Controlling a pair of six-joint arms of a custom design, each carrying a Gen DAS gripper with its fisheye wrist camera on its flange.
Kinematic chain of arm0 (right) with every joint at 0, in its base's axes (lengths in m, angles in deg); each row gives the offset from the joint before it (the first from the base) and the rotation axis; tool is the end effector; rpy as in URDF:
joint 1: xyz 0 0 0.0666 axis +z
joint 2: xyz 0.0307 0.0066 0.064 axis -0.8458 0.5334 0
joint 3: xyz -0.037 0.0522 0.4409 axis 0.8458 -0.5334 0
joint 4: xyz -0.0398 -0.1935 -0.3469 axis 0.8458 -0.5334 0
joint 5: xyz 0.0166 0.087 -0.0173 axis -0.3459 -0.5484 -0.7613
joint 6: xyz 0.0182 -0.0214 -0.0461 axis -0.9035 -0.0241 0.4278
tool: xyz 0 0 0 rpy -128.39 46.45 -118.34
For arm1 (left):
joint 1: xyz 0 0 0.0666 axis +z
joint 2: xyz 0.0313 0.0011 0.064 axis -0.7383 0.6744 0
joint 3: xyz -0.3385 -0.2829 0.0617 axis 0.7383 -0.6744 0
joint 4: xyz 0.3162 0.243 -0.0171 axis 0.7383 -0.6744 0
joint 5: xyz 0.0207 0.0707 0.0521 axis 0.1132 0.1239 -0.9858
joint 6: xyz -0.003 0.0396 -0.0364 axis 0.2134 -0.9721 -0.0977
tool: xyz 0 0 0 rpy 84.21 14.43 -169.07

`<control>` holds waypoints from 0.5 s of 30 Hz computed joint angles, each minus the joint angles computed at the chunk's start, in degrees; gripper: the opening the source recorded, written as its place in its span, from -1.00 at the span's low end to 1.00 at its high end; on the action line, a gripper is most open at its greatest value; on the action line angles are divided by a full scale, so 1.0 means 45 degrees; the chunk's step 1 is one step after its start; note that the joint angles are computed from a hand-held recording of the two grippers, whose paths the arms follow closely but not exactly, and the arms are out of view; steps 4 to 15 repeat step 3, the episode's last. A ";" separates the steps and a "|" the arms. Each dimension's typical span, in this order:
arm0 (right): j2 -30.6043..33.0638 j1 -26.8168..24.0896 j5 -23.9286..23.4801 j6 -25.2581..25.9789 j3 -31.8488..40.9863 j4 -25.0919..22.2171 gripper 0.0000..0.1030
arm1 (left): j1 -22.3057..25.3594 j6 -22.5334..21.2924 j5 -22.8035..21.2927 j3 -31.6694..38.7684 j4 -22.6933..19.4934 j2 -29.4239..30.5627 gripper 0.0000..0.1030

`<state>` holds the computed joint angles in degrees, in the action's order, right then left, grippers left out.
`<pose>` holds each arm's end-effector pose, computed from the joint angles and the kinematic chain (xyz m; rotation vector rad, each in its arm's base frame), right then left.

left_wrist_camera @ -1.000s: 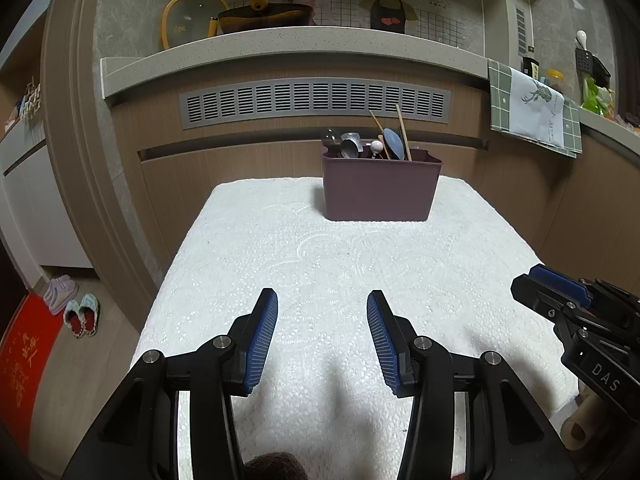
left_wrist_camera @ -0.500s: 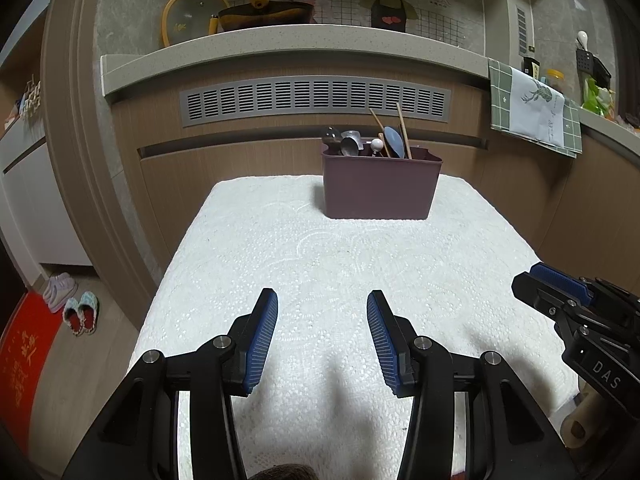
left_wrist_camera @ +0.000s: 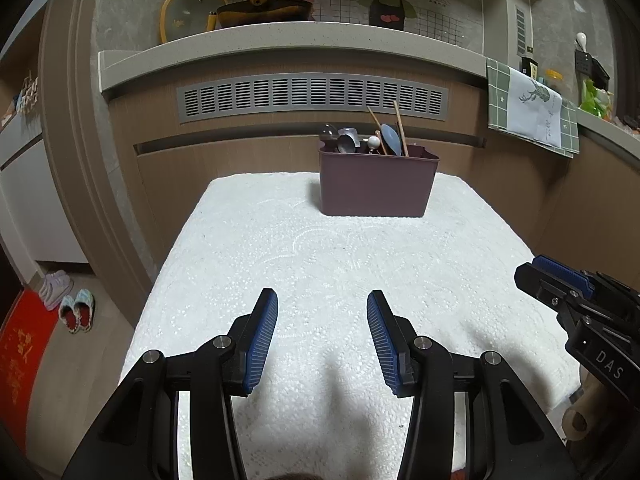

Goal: Organize utensils

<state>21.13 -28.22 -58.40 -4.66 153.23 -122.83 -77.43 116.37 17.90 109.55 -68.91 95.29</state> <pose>0.5874 0.3392 0.5718 -0.6348 2.0488 0.4894 0.5142 -0.2710 0.5677 -0.3542 2.1496 0.1414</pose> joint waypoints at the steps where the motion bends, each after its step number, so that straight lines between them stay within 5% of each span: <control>1: -0.0006 -0.0006 0.0020 -0.0014 -0.0003 0.0017 -0.47 | 0.0003 -0.0001 0.0077 -0.0035 0.0072 -0.0014 -0.08; 15: -0.0024 -0.0004 0.0023 -0.0042 -0.0016 0.0024 -0.46 | 0.0028 0.0005 0.0249 -0.0049 0.0094 -0.0003 -0.08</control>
